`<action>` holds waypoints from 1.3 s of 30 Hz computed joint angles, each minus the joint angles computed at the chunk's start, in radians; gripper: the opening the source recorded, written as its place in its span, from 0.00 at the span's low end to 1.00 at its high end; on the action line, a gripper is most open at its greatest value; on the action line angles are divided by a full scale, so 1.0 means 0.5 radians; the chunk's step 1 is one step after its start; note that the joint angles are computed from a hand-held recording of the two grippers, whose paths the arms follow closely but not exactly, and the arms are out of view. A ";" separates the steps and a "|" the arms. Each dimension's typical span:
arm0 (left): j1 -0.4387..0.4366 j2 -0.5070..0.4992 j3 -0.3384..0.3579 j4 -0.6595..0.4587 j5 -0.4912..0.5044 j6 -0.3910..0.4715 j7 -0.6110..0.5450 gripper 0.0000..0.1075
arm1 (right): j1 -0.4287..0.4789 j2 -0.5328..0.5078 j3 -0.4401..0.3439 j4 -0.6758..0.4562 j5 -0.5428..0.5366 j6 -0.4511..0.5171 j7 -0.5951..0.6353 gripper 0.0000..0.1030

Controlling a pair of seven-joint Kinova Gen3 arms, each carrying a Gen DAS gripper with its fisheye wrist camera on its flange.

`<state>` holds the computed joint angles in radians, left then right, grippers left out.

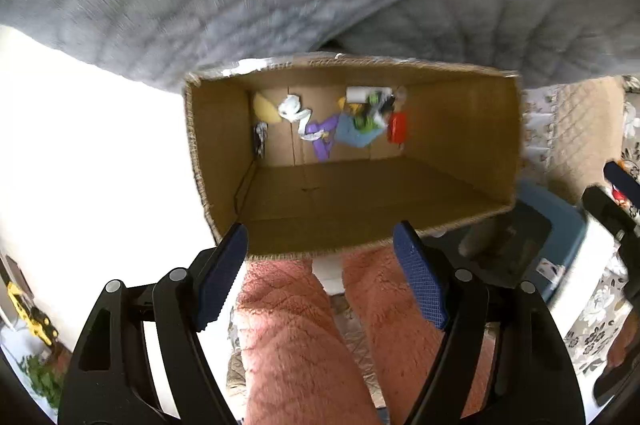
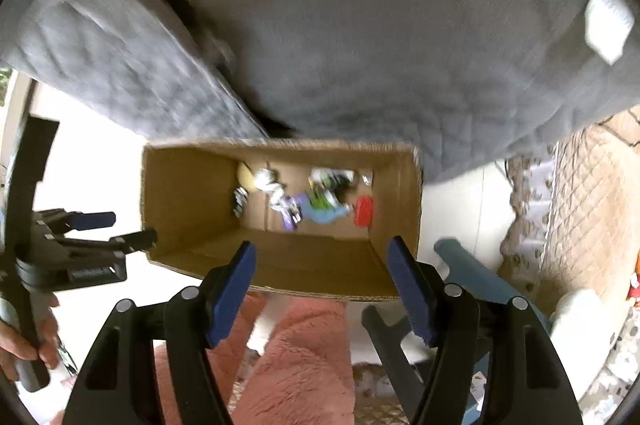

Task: Collect trash
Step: 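Drop the white paper cup and green toy truck into the cardboard box, then grasp the white tissue with the right tool while the left tool grasps the red toy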

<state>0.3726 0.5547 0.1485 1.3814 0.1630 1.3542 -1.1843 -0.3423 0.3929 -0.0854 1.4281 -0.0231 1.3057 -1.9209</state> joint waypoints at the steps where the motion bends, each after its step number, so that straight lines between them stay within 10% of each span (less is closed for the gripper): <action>1: 0.009 -0.050 0.000 -0.041 -0.023 0.049 0.004 0.68 | 0.008 -0.046 -0.001 -0.073 -0.004 0.043 0.014 0.66; 11: 0.036 -0.485 -0.011 -0.431 -0.175 0.310 0.038 0.69 | 0.030 -0.319 0.002 -0.608 0.126 -0.113 0.145 0.86; 18: -0.010 -0.572 -0.017 -0.609 -0.176 0.300 0.086 0.69 | 0.008 0.022 0.089 -1.019 0.311 -0.171 0.198 0.88; 25: -0.013 -0.510 -0.028 -0.859 -0.231 0.300 0.064 0.69 | 0.099 0.397 0.099 -1.585 0.135 0.291 0.388 0.40; 26: -0.014 -0.480 -0.030 -0.914 -0.230 0.307 0.063 0.69 | 0.127 0.396 0.089 -1.604 0.090 0.316 0.390 0.20; 39: 0.124 0.303 -0.114 -2.022 -0.306 0.413 -0.041 0.69 | 0.359 -0.258 0.064 -0.903 -0.244 -0.046 0.114 0.22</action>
